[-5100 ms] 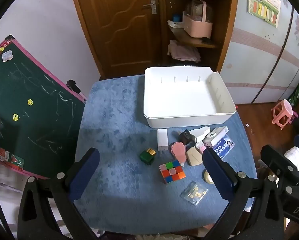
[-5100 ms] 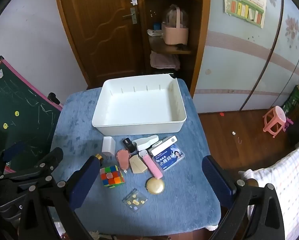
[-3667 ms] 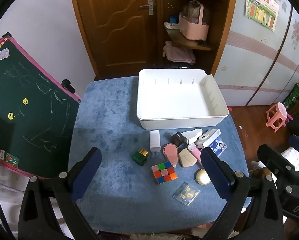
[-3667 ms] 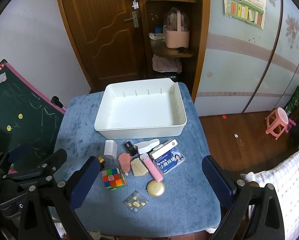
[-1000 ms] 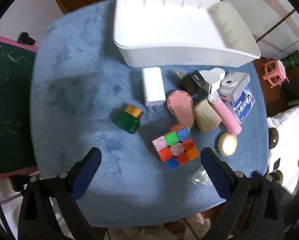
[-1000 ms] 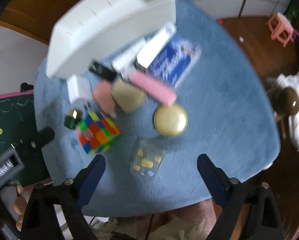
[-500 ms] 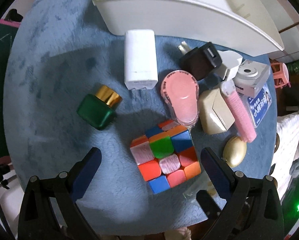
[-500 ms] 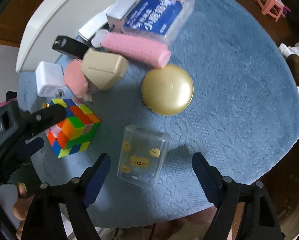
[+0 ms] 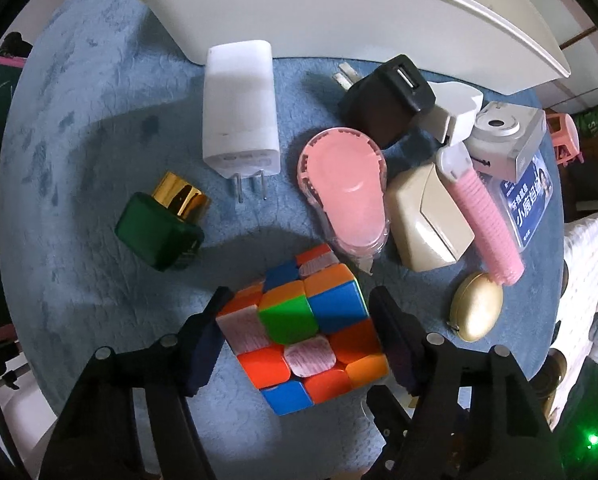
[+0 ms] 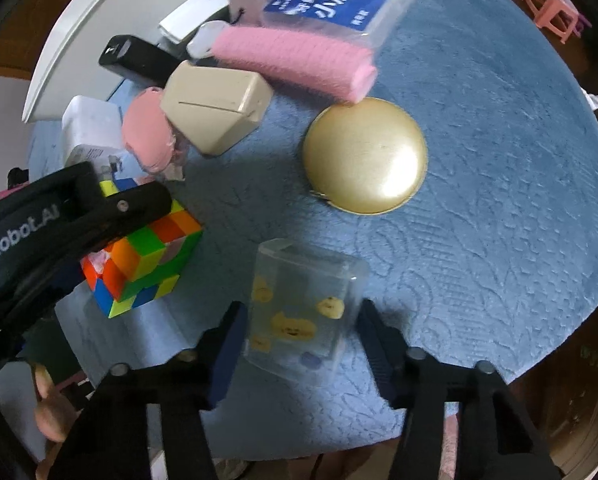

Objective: Organize rigid objects
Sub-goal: 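Grasp the Rubik's cube with the left tool while the right tool grasps the clear sticker box, then lower the cube and clear box into the white tray and open both tools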

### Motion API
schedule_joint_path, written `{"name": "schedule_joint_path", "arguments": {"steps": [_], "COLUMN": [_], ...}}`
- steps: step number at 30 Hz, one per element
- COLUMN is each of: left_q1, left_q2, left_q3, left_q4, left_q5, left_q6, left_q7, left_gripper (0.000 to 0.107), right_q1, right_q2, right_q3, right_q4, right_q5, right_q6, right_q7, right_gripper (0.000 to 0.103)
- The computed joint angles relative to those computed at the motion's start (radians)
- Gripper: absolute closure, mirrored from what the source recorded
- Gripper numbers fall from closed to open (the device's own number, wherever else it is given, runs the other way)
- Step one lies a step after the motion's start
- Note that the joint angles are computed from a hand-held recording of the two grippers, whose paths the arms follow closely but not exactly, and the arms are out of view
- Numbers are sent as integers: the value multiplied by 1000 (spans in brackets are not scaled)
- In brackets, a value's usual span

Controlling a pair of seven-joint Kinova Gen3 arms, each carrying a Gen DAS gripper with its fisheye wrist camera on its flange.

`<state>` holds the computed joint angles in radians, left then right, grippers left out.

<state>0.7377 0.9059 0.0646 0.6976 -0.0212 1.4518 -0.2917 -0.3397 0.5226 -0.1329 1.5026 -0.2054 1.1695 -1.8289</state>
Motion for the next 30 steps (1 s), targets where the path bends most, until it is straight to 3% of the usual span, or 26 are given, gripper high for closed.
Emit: {"name": "schedule_joint_path", "arguments": {"steps": [12,17,21,30], "left_q1": [-27,9,22,37], "left_q2": [-188,-291,-359,-379], "left_q3": [30,15,2,-48], "left_q4": [291,329,313,152], "left_q5": [22,-59,-145,-352], "left_q6": [-187,-197,-195,-140], "left_q7": [-8,-12,-24,-89], "left_gripper": [42,43,43,42], "right_q1": [31,48,49,-52], "right_q2": [-88,-137,-165,-69], "right_q3": [4,3,14,38], "right_q4": [-34,-127,-187,-600], "right_q5": [-7,-5,7,155], "right_q6": [46,95,99,139], "right_q7": [61,74,109,130], "right_gripper": [50,50,50,50]}}
